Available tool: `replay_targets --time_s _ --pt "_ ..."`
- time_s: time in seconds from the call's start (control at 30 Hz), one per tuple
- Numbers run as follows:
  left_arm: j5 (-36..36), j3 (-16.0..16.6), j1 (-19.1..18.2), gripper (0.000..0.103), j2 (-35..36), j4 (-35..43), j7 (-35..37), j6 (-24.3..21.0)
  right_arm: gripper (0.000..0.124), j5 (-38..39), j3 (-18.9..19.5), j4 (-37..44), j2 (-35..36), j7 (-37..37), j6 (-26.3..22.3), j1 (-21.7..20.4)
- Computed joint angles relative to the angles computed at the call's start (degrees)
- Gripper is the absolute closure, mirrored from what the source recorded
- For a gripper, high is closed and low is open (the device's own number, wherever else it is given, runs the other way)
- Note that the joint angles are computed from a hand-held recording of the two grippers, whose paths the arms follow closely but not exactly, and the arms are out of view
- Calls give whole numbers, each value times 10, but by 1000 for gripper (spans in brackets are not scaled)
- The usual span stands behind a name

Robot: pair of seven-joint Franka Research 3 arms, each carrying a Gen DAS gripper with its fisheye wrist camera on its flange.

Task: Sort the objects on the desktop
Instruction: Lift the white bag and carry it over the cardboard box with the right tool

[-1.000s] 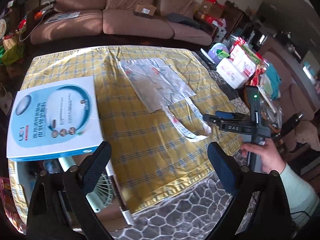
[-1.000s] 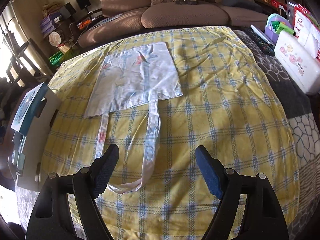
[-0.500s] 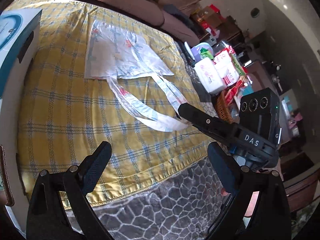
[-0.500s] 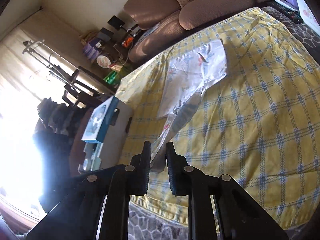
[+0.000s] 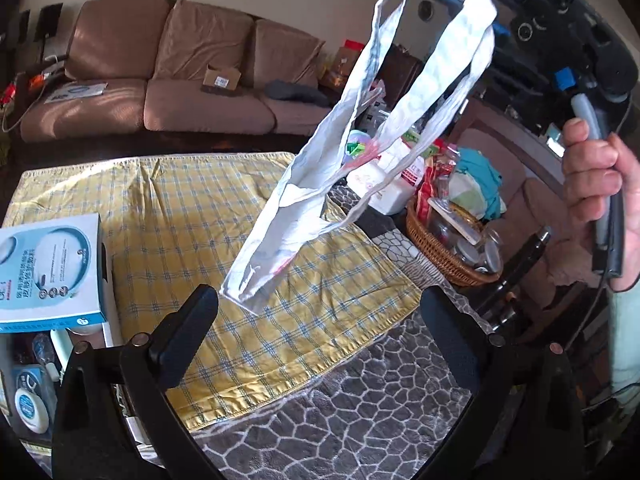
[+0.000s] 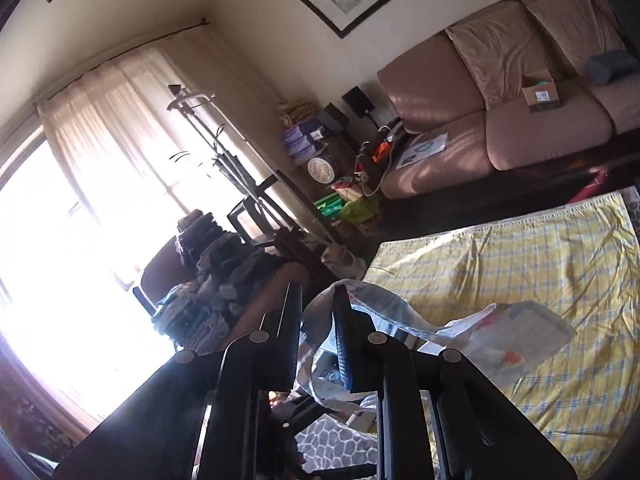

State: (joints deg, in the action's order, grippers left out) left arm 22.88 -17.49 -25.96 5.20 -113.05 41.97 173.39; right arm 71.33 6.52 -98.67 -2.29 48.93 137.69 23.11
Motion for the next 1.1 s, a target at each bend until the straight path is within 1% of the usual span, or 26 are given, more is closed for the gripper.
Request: replay_targets --time_s 0.07,0.1,0.17,0.2,0.23,0.27,0.3,0.33,0.37,0.4,0.43,0.47,0.53,0.57,0.6,0.63,0.7,0.73,0.77,0.83,0.93,0.97,1.0,1.03,1.07,1.1 --pt "57 13 -11 2 -15 0 -45 -8 107 -13 7 12 -14 11 -8 8" --pt "98 18 -15 2 -24 1 -79 -22 107 -22 10 17 -19 19 -9 13" --pt "158 15 -12 2 -46 -7 -125 -45 107 -41 16 25 -28 30 -8 24" --pt "173 11 -6 2 -61 -22 -138 -40 107 -49 19 28 -32 35 -6 31" --pt "169 9 1 2 -76 -42 -135 -21 107 -54 21 31 -33 38 -6 37" --pt "162 6 8 8 -91 -62 -130 -4 107 -53 22 36 -32 39 -10 43" --pt "155 -1 19 18 -106 -79 -131 -1 107 -51 25 41 -31 40 -10 50" --pt "107 8 10 45 -119 -97 -104 -4 107 -55 28 44 -31 41 -9 56" --pt "42 21 -3 68 -130 -112 -65 -13 107 -59 32 46 -31 39 -5 63" --pt "17 19 4 74 -145 -127 -65 -23 107 -63 36 48 -30 37 0 70" --pt "18 14 19 75 -162 -146 -82 -15 107 -66 39 46 -30 34 7 76" --pt "17 9 34 76 -181 -168 -96 3 107 -68 42 44 -30 31 11 82" --pt "-3 10 54 79 -221 -212 -116 33 107 -83 48 35 -29 26 29 92" --pt "-26 27 49 79 -238 -234 -114 49 107 -81 48 29 -27 21 33 96" --pt "-42 37 51 79 -255 -253 -117 62 107 -80 49 28 -20 24 35 99" --pt "-58 54 46 81 -269 -269 -112 72 107 -74 48 26 -13 24 32 101" --pt "-82 87 34 81 -292 -287 -93 72 107 -77 53 30 4 30 33 105" --pt "-97 120 12 81 -301 -296 -73 76 107 -82 56 34 13 33 38 107" --pt "-109 137 4 81 -307 -301 -61 77 107 -86 59 37 22 32 41 109" --pt "-127 162 -7 81 -309 -304 -35 71 107 -95 66 41 40 28 51 112" --pt "-144 177 -7 81 -300 -302 2 55 107 -119 75 40 67 27 73 116" --pt "-155 188 -15 81 -291 -301 16 56 107 -132 78 38 79 29 84 119" --pt "-166 199 -24 81 -281 -299 28 52 107 -147 80 39 93 39 92 121" --pt "-176 201 -25 81 -272 -300 36 46 107 -170 82 40 111 52 102 123" --pt "-193 219 -44 81 -261 -300 55 42 107 -200 82 41 129 68 111 128" --pt "-207 229 -55 80 -249 -300 70 37 107 -235 82 42 149 88 120 133"
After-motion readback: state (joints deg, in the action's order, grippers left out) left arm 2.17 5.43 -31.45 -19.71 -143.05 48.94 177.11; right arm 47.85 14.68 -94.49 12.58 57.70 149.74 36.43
